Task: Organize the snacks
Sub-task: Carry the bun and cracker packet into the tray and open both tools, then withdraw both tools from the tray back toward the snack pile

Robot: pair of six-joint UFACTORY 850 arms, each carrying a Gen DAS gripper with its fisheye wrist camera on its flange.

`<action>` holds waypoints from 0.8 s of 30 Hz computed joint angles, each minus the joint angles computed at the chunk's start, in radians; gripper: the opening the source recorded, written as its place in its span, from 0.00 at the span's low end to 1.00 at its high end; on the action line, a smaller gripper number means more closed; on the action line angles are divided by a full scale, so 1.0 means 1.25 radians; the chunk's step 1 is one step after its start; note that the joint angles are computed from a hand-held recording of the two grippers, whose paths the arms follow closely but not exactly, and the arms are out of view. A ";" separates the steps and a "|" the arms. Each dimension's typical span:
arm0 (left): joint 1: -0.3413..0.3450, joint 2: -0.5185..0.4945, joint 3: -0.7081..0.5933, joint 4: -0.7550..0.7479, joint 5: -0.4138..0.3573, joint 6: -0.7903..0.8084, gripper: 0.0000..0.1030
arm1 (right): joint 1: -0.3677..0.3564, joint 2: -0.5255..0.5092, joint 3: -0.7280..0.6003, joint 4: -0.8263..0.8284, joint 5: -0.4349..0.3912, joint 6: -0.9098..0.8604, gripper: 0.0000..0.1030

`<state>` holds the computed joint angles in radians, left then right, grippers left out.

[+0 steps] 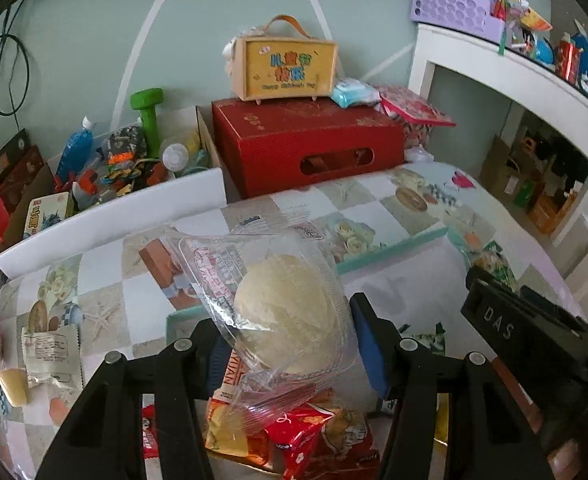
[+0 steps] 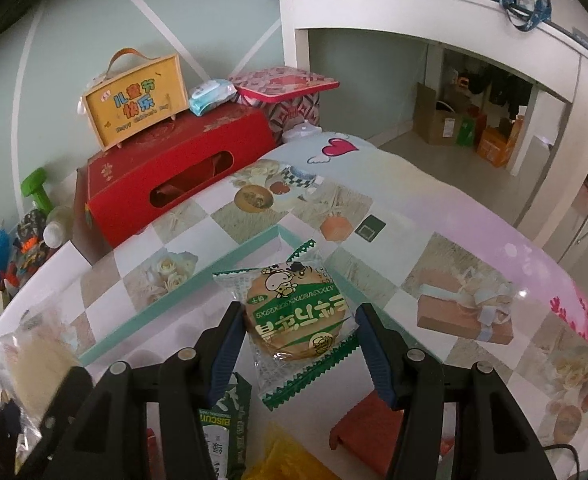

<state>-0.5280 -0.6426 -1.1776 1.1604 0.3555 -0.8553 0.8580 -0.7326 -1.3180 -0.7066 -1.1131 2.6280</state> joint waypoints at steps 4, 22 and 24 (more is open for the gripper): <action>0.000 0.001 0.003 -0.010 -0.001 0.010 0.56 | -0.006 -0.004 -0.001 -0.005 0.019 -0.009 0.59; 0.050 -0.007 -0.019 -0.115 -0.043 0.029 0.77 | -0.012 -0.027 -0.042 -0.012 0.023 -0.069 0.87; 0.057 -0.011 -0.025 -0.145 -0.053 0.047 0.79 | -0.013 -0.031 -0.050 -0.012 0.017 -0.081 0.89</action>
